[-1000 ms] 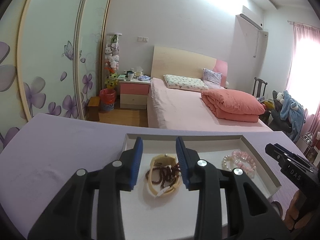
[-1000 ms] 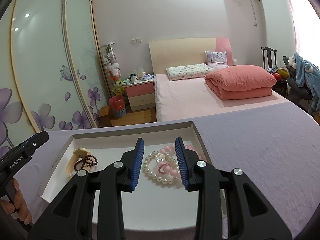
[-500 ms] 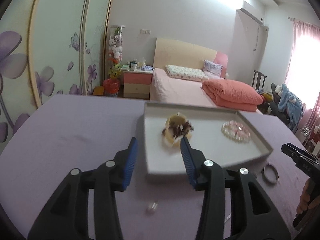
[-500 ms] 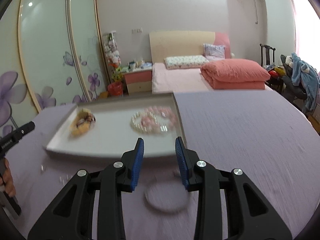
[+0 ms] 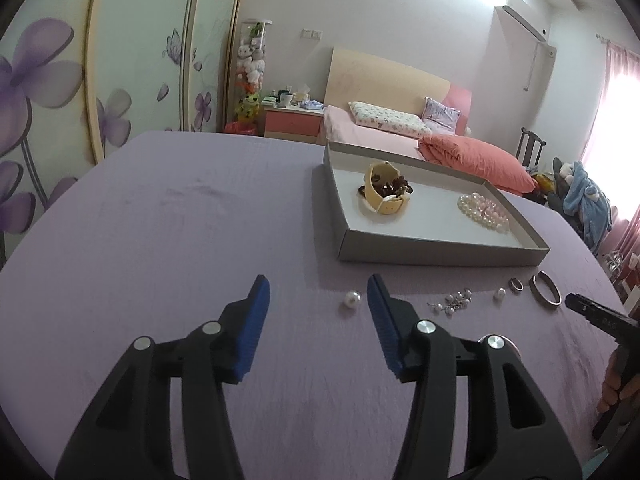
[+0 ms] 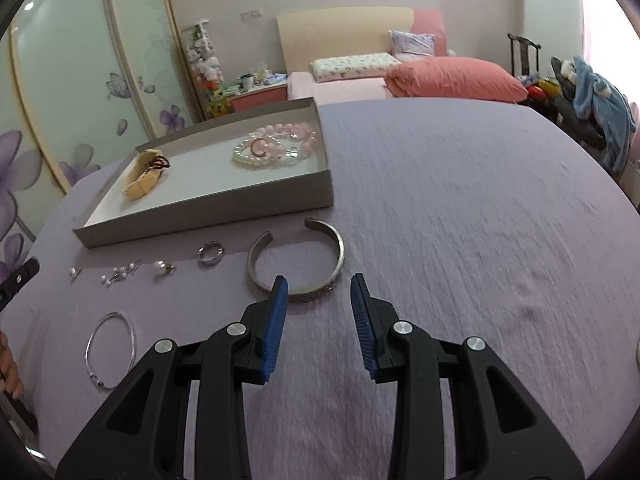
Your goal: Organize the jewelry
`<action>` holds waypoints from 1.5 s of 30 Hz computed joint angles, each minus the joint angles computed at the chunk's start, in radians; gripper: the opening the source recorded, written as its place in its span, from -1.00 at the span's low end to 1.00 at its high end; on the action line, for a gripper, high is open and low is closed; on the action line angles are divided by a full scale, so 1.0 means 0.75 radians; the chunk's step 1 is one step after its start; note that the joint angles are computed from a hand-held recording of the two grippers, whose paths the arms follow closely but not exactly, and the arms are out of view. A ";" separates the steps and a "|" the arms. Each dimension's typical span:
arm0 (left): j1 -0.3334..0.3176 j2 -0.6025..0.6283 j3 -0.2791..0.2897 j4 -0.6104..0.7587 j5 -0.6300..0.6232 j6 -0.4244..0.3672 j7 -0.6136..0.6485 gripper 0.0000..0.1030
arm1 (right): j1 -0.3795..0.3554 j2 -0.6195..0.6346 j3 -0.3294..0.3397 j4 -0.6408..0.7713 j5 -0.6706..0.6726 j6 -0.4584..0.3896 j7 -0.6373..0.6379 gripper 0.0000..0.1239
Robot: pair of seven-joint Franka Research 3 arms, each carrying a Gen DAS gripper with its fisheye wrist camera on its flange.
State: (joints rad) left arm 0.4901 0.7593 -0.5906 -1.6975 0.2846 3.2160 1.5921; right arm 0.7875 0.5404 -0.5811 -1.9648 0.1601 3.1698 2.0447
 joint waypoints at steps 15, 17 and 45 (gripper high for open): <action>-0.043 0.008 0.026 0.036 -0.025 -0.031 0.021 0.02 | -0.141 0.086 0.117 0.227 -0.210 -0.272 0.104 0.26; -0.061 0.006 0.041 0.044 -0.031 -0.036 0.024 0.03 | -0.142 0.108 0.111 0.271 -0.257 -0.320 0.135 0.29; -0.469 0.078 0.392 0.381 -0.253 -0.461 0.185 -0.26 | -0.051 -0.193 0.050 -0.161 -0.768 -0.151 0.563 0.09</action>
State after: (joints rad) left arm 0.1383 0.8179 -0.2962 -1.4115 0.0947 2.8701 1.7310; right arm 0.7495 0.3956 -0.5437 -2.0854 -0.4160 3.0566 2.4671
